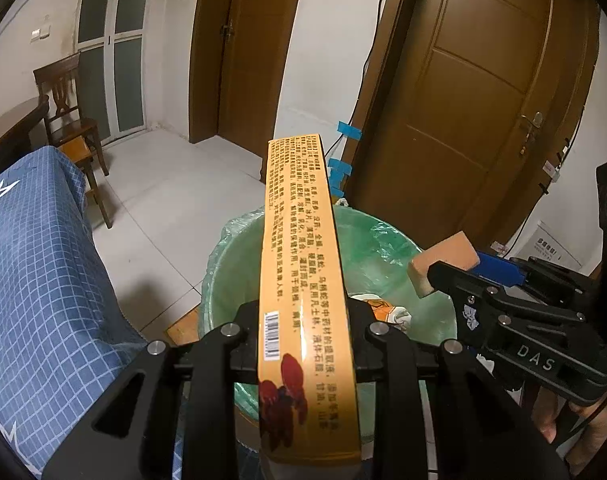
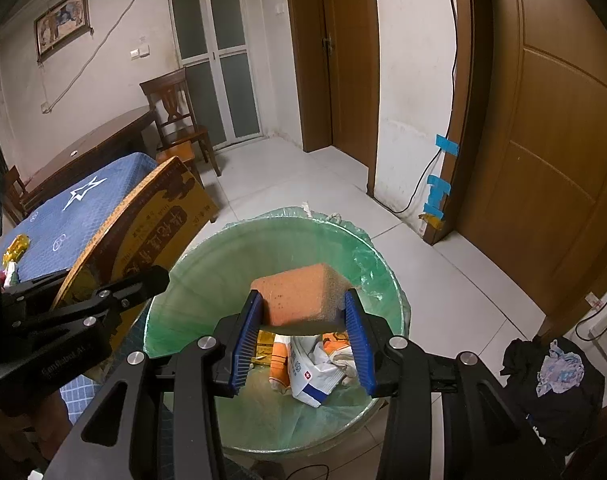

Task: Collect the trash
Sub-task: 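Open the left gripper to drop the snack box while the right gripper releases the sponge, then move both tools back over the table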

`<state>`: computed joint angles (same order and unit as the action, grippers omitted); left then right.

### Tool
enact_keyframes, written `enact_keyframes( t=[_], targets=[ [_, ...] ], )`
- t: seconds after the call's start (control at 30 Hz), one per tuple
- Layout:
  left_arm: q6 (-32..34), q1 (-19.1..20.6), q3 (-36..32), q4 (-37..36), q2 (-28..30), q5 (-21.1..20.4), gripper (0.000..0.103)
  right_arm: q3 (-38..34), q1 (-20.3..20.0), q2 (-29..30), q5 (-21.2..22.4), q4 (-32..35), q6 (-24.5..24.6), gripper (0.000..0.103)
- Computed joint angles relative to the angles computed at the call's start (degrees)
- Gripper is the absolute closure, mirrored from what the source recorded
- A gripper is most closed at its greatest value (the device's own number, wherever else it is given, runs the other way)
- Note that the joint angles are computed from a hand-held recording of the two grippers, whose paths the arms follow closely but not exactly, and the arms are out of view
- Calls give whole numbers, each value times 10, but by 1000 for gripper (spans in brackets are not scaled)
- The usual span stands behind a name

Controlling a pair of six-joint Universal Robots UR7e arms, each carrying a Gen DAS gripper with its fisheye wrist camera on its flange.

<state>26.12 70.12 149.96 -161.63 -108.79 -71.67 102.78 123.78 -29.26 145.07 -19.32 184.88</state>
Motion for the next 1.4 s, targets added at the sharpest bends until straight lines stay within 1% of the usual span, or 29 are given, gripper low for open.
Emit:
enact_keyframes(
  t=[0.17,0.53,0.6,0.63,0.67,0.7,0.9,1.03,1.07,1.13,1.17,1.2,1.23,1.3,1.4],
  targets=[
    [-6,0,-1,-10,13,3,78,0,-1,1,0,-3,-2,60],
    [-12,-3,-1,-9,24,-5,78,-6,0,5,1,5,11,59],
    [-12,-2,-2,-10,24,0,67,-3,-2,3,-5,2,12,54],
    [-12,2,-3,-12,23,-3,51,3,-5,0,-9,-6,9,51],
    [-11,2,-2,-20,22,-2,40,6,-5,-1,-6,-12,9,47],
    [-9,3,0,-31,20,0,39,8,-5,-1,-5,-15,10,46],
    [-9,11,-6,-18,7,0,38,25,0,-7,-4,-35,19,46],
    [4,9,-4,11,-23,6,38,30,19,-7,-1,-49,19,46],
    [7,9,-4,25,-33,7,38,30,29,-5,-1,-55,17,45],
    [23,14,-8,61,-66,9,37,29,49,1,-3,-67,12,45],
    [33,15,-12,80,-83,15,35,33,53,-2,-8,-72,5,43],
    [45,20,-14,92,-101,18,34,27,69,4,-14,-77,-3,40],
    [56,27,-18,102,-114,21,33,21,78,9,-17,-79,-8,39],
    [79,56,-39,133,-140,14,33,3,96,23,-28,-73,-12,36],
    [110,108,-75,158,-167,-4,33,-40,117,51,-52,-46,-13,33]
  ],
)
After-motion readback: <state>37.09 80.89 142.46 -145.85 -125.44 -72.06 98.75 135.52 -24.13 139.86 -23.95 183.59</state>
